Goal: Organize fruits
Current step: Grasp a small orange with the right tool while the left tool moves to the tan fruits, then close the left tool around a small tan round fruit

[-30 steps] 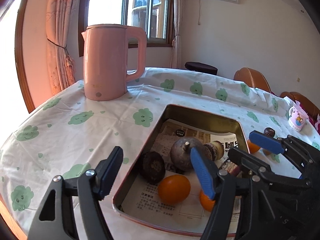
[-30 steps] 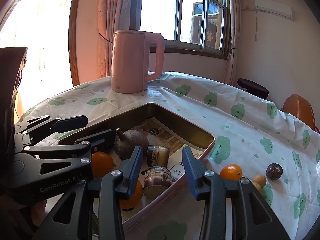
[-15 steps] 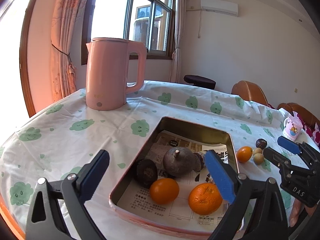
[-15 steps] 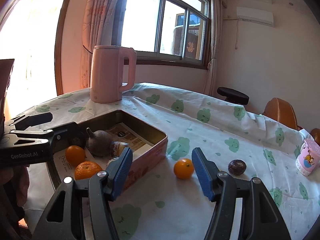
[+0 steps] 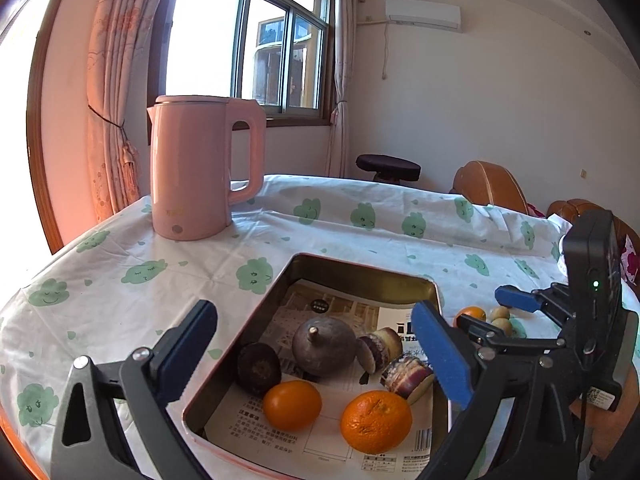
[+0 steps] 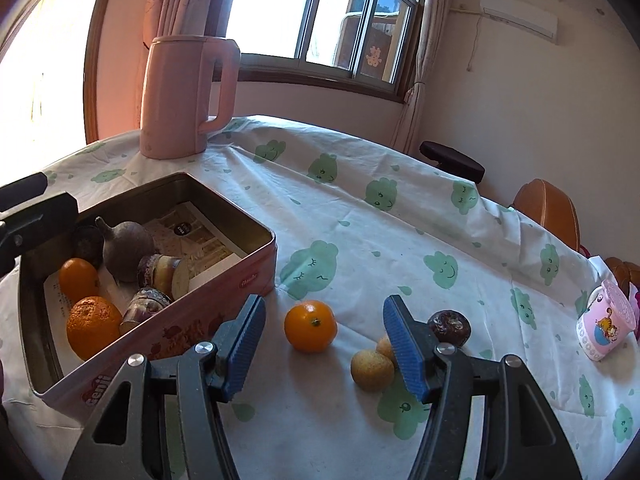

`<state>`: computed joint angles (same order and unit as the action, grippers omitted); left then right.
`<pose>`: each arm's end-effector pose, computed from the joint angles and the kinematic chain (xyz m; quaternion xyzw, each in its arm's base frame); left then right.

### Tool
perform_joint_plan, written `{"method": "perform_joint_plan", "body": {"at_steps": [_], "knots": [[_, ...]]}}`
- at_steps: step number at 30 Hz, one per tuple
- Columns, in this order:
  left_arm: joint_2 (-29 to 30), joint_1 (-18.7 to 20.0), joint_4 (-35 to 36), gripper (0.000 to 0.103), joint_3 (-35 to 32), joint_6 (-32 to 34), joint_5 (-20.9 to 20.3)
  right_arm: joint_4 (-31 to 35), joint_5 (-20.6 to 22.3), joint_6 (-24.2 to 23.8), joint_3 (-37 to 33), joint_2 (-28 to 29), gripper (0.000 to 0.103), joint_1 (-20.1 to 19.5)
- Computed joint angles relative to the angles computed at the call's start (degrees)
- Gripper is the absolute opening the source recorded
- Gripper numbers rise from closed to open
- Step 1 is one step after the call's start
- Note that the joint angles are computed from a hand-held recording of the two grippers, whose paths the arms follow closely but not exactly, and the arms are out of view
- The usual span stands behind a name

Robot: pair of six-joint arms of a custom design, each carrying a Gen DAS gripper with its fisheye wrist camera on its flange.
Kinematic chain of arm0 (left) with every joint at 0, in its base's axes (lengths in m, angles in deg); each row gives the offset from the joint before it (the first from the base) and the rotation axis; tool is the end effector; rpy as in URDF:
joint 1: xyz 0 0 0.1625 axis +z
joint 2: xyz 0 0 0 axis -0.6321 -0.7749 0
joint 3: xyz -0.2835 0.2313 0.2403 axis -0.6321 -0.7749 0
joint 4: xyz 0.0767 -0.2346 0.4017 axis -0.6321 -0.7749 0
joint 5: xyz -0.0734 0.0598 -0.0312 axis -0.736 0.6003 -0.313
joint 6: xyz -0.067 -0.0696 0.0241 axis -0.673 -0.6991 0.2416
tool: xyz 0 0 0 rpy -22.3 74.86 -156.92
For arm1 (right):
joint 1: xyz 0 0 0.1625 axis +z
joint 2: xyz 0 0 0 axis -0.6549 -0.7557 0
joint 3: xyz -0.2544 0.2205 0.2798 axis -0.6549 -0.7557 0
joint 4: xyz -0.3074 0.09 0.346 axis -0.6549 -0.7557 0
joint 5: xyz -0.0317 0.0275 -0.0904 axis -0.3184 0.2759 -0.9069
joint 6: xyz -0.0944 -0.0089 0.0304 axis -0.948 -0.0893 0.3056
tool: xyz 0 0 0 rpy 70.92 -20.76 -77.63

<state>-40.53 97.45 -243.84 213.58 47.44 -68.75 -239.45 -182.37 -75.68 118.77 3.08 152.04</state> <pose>-0.1007 -0.5272 0.2395 0.2690 0.8208 -0.4414 0.2432 0.2765 -0.5440 0.0307 0.2441 -0.8076 0.3585 0.3996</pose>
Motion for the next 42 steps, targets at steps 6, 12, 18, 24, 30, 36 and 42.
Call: {"method": "perform_joint_plan", "body": {"at_steps": [6,12,18,24,30,36,42], "knots": [[0.5,-0.8,0.4,0.1,-0.1,0.5,-0.1,12.2,1.1,6.8,-0.5,-2.0,0.034,-1.5],[1.8,-3.4,0.9,0.1,0.1,1.1,-0.2,0.2,4.8,5.1,4.0,-3.8,0.033,-1.2],[5.3,-6.2,5.0,0.1,-0.9,-0.2,-2.2,-11.9,0.3,4.8,8.1,-6.2,0.033,-2.5],[10.4,-7.2,12.6,0.097,-4.0,-3.5,-3.0,-13.5,-2.5,7.7,10.9,-9.9,0.033,-4.8],[14.4,-6.7,22.8,0.073,-8.3,-5.5,-4.1,-12.4,-1.4,9.9,12.5,-11.7,0.034,-5.7],[16.2,-5.3,30.7,0.054,-11.8,-8.4,-6.2,-12.9,-1.0,8.7,12.5,-11.4,0.034,-5.6],[15.9,-4.5,33.2,0.031,-12.5,-9.3,-8.6,-11.3,1.1,10.6,13.5,-12.6,0.034,-6.3]]}}
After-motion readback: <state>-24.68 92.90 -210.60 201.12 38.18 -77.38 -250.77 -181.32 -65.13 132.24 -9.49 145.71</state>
